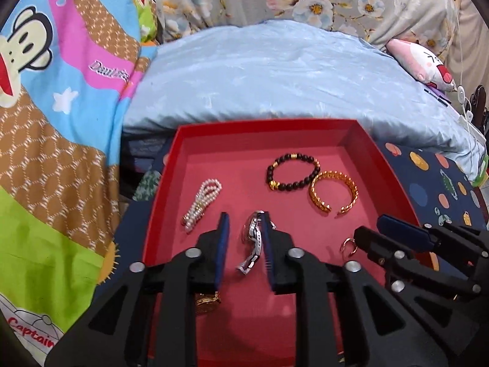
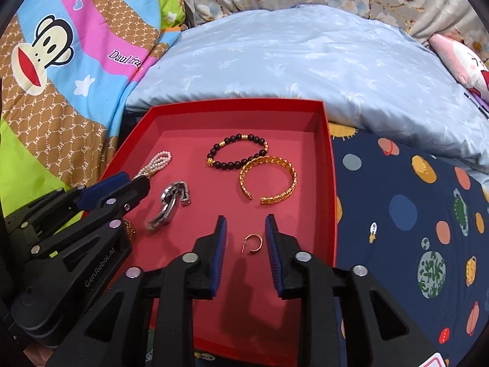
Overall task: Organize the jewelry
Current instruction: 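Open the left tool over the tray while the right tool drops the hoop earring, then move both open tools back over the silver jewelry on the sheet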
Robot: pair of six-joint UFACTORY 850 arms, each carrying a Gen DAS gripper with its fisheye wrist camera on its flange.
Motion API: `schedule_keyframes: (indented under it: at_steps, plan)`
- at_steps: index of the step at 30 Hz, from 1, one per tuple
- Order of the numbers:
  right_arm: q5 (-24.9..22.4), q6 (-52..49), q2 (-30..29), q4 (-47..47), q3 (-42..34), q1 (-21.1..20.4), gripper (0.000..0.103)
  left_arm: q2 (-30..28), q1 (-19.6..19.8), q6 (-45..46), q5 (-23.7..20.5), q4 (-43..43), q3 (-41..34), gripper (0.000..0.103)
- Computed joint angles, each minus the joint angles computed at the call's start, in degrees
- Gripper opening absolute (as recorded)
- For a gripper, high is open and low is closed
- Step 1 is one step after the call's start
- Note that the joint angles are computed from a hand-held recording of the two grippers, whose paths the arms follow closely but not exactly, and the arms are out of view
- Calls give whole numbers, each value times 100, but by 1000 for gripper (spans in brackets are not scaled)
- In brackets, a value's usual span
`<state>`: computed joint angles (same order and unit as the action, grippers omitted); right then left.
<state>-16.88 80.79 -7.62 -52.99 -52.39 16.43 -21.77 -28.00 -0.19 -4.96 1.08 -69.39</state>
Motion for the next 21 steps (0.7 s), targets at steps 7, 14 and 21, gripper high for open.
schedule_keyframes:
  at_steps: [7,14,21]
  plan:
    - [-194,467,372,-436,175,173,33,271,-52,-857,13,905,172,22]
    - [-377,855,899,-599,521,393,38,689,-74,-755,57,778,557,22]
    - [-669,1064,1375,-546,897,758,38,1242,22,32,90,-6,1169,23]
